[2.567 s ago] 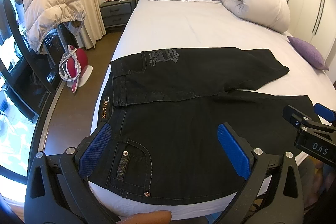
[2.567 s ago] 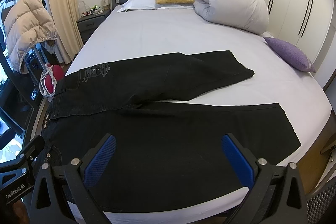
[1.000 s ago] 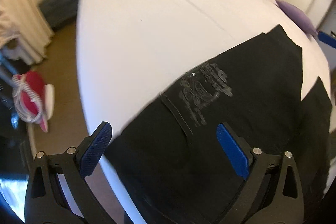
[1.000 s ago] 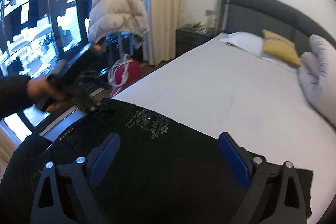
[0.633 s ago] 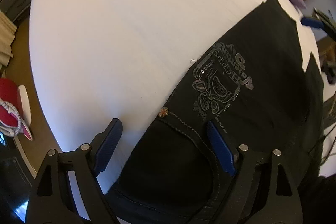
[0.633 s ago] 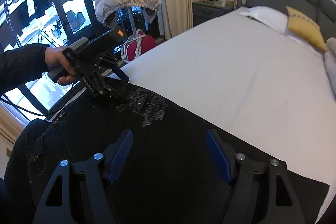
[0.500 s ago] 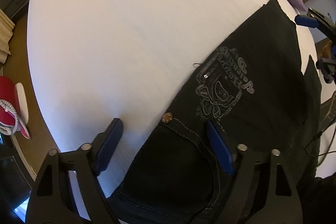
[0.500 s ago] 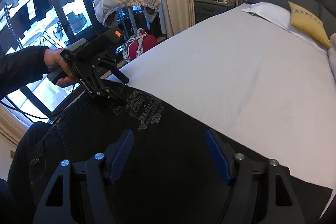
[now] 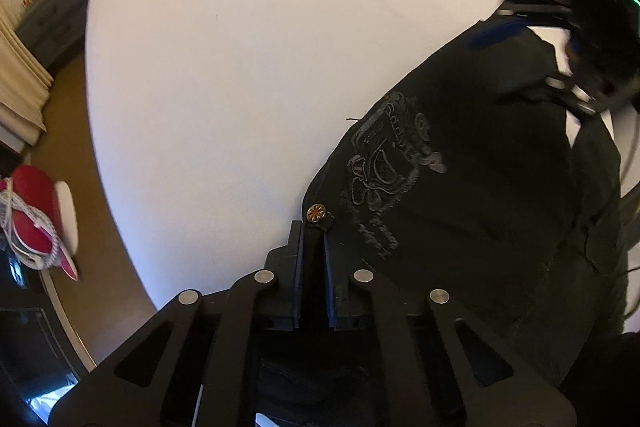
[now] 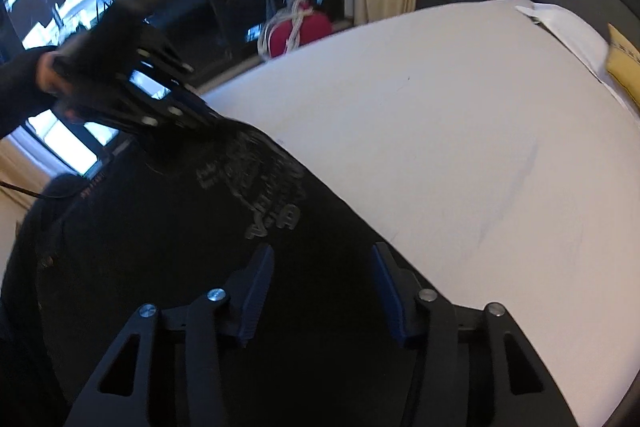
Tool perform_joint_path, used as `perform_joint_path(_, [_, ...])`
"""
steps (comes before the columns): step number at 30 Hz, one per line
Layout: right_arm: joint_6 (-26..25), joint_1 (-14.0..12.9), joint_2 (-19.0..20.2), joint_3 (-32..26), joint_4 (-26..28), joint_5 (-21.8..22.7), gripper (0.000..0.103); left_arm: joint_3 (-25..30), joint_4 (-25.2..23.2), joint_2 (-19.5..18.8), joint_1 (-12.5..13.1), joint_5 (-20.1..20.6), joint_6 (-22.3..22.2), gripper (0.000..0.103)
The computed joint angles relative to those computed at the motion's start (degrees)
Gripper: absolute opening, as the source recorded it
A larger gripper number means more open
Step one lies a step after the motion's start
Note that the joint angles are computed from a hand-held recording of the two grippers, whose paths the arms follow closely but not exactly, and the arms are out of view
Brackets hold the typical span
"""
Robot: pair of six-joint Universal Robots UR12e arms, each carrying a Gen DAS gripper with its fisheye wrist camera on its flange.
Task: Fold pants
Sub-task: 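Grasp the jeans waistband with the left tool while the right tool grasps the waistband beside it, then lift the jeans by the waistband with both tools, bringing the tools together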
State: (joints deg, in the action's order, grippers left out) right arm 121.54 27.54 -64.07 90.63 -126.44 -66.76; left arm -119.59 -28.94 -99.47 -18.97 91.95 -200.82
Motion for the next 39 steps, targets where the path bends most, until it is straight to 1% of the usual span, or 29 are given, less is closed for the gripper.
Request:
perform_joint_path(5, [-1.63,1.14,2.04,-2.61,1.26,-3.94,0.052,-0.78,2.14,0.68,-3.8,6.55,-0.94,0.006])
perform_joint_path(8, [-2.72,1.83,2.91,-4.01,2.82,-5.79,0.049,-0.72,2.58,0.91,-5.25,9.12,-1.22,0.005])
perform_joint_path(10, [-3.24,2.28,3.56,-5.06,4.18,-6.97,0.042,-0.23,3.12,0.23,-6.14,10.17,-1.9,0.005])
perform_joint_path(11, [-3.34,2.42,3.7,-5.32,4.6,-7.46,0.041,-0.28,3.24,0.26,-6.21,9.71,-1.84,0.005])
perform_joint_path(12, [-3.31,2.56,3.93,-5.78,5.2,-7.81,0.039,-0.6,2.09,1.89,-6.22,9.98,-2.04,0.005])
perform_joint_path(13, [-3.22,2.61,4.05,-6.14,5.92,-7.76,0.035,-0.56,1.96,1.93,-6.31,10.05,-2.09,0.005])
perform_joint_path(15, [-3.1,2.6,4.16,-6.51,6.68,-7.64,0.031,-0.76,1.89,2.21,-6.24,10.13,-2.09,0.005])
perform_joint_path(16, [-3.28,2.56,4.14,-6.62,7.16,-7.52,0.024,-0.97,2.16,2.3,-6.16,9.98,-2.06,0.005])
perform_joint_path(17, [-3.41,2.5,3.96,-6.56,7.76,-7.29,0.02,-1.07,2.25,2.37,-6.2,9.91,-2.19,0.005])
perform_joint_path(18, [-3.37,2.46,3.76,-6.41,7.89,-7.09,0.012,-1.27,2.33,2.53,-6.19,9.96,-2.37,0.005])
perform_joint_path(19, [-3.3,2.35,3.48,-6.19,8.04,-6.84,0.008,-1.88,2.77,2.94,-5.26,9.56,-1.61,0.005])
perform_joint_path(20, [-3.06,2.28,3.35,-6.04,7.98,-6.65,0.007,-1.92,2.84,2.93,-5.31,9.74,-1.78,0.005])
perform_joint_path(25, [0.51,1.32,1.26,-3.6,6.24,-2.98,0.005,-2.28,3.67,3.1,-5.36,9.78,-3.32,0.005])
perform_joint_path(30, [1.87,1.74,-1.86,1.45,2.51,-0.51,0.005,-2.24,3.69,3.77,-6.59,10.53,-5.03,0.005])
perform_joint_path(33, [1.51,1.08,-4.75,5.15,1.23,1.58,0.005,-2.23,3.01,4.4,-7.99,11.12,-6.47,0.005])
perform_joint_path(35, [0.98,0.59,-6.42,7.13,0.84,2.42,0.005,-2.26,2.25,4.84,-9.36,11.4,-7.43,0.005])
perform_joint_path(39, [-2.56,-0.26,-9.79,11.11,1.47,2.25,0.005,-1.83,-0.11,5.06,-12.44,11.64,-9.23,0.005])
